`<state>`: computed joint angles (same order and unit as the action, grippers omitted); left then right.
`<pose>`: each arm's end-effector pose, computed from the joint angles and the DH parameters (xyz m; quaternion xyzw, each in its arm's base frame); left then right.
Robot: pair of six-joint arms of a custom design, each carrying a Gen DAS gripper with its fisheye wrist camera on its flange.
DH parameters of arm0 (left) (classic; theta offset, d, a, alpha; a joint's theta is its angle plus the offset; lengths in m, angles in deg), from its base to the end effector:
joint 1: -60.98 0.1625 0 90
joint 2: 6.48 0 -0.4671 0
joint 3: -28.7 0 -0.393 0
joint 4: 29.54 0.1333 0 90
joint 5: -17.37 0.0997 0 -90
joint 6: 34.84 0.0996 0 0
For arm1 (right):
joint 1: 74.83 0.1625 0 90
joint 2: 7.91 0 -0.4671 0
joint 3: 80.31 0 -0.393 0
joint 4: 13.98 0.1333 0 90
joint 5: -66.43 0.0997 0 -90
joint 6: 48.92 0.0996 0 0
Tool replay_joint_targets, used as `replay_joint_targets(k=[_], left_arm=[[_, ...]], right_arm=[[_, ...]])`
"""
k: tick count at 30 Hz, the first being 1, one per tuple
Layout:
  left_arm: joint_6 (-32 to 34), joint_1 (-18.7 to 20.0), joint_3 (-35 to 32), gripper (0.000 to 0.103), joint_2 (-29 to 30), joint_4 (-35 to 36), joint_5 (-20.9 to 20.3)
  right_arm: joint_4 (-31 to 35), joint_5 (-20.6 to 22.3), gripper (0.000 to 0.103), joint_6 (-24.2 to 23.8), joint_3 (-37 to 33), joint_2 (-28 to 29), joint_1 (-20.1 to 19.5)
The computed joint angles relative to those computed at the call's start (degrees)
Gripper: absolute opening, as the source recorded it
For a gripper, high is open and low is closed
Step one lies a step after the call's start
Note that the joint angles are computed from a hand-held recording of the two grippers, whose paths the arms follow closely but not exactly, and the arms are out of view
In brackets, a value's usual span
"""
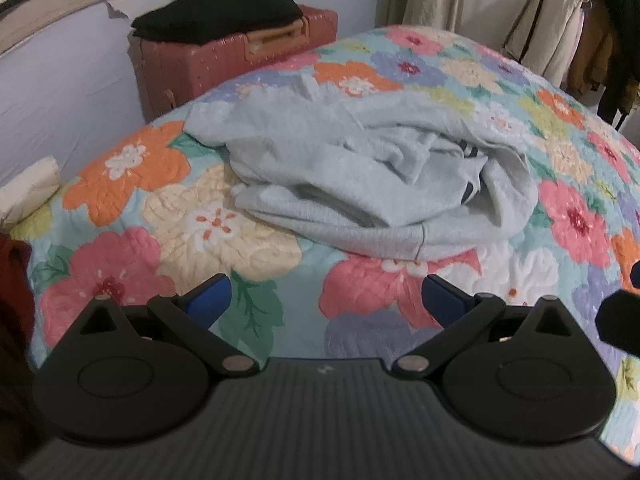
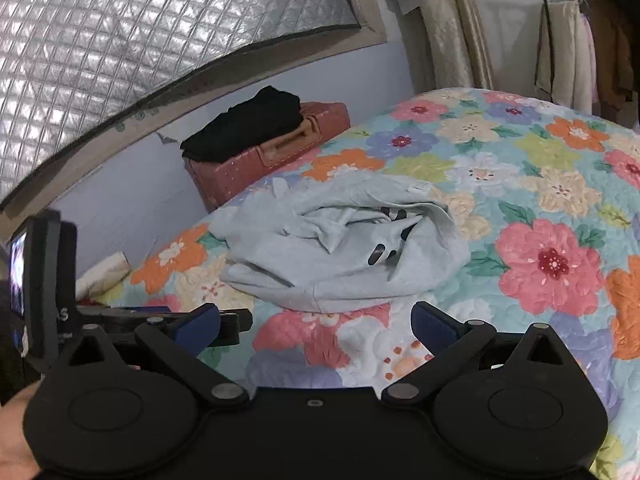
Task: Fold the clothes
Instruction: 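Move both grippers toward the crumpled grey sweatshirt on the quilt, then grasp the sweatshirt hem with the right gripper while the left gripper grasps another edge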
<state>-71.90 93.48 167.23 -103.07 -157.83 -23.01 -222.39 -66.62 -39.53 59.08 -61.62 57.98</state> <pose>-0.1694 -0.3559 0.2931 0.1741 0.8905 -0.2885 0.3058 0.3396 -0.2705 0.1398 0.1576 -0.8846 0.3903 0.2008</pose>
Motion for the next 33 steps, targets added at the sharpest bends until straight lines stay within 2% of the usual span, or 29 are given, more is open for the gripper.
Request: replay_joint_targets(k=[12, 17, 20, 23, 24, 26, 27, 30, 33], left_arm=[[-1.8, 0.3, -0.7, 0.103, 0.4, 2.8, 0.1], [-3.1, 1.2, -1.1, 0.103, 0.9, 4.4, 0.1], [-3.2, 2.4, -1.3, 0.103, 1.6, 2.9, -0.5], [-3.2, 3.9, -1.4, 0.103, 3.6, 0.7, 0.8], [-3.0, 4.6, -1.5, 0.103, 4.4, -0.6, 1.5], [-0.3, 7.7, -1.5, 0.103, 6.4, -7.6, 0.5], [0.7, 9.8, -1.3, 0.103, 7.3, -13.0, -1.5], [1.8, 16.0, -1.1, 0.101, 10.1, -28.4, -9.9], [5.3, 18.3, -1.9, 0.089, 13.8, -37.1, -11.7]], right_arm=[[-0.1, -0.3, 0.103, 1.5, 0.5, 0.1, -0.7], [2.6, -2.4, 0.103, 3.2, 0.0, 0.0, -0.6], [1.9, -3.7, 0.103, 2.3, 0.1, 0.9, -0.6], [-3.6, -3.9, 0.103, -1.6, 0.8, 2.9, -1.6], [-5.4, -3.4, 0.103, -3.6, 1.0, 3.7, -2.4], [-5.2, 1.7, 0.102, -7.0, 1.8, 2.7, -6.3], [-4.8, 4.1, 0.099, -8.6, 2.0, 2.2, -8.2], [-3.8, 5.6, 0.097, -11.2, 1.4, 0.4, -11.7], [-5.7, 9.9, 0.097, -13.8, 0.5, -1.0, -15.7]])
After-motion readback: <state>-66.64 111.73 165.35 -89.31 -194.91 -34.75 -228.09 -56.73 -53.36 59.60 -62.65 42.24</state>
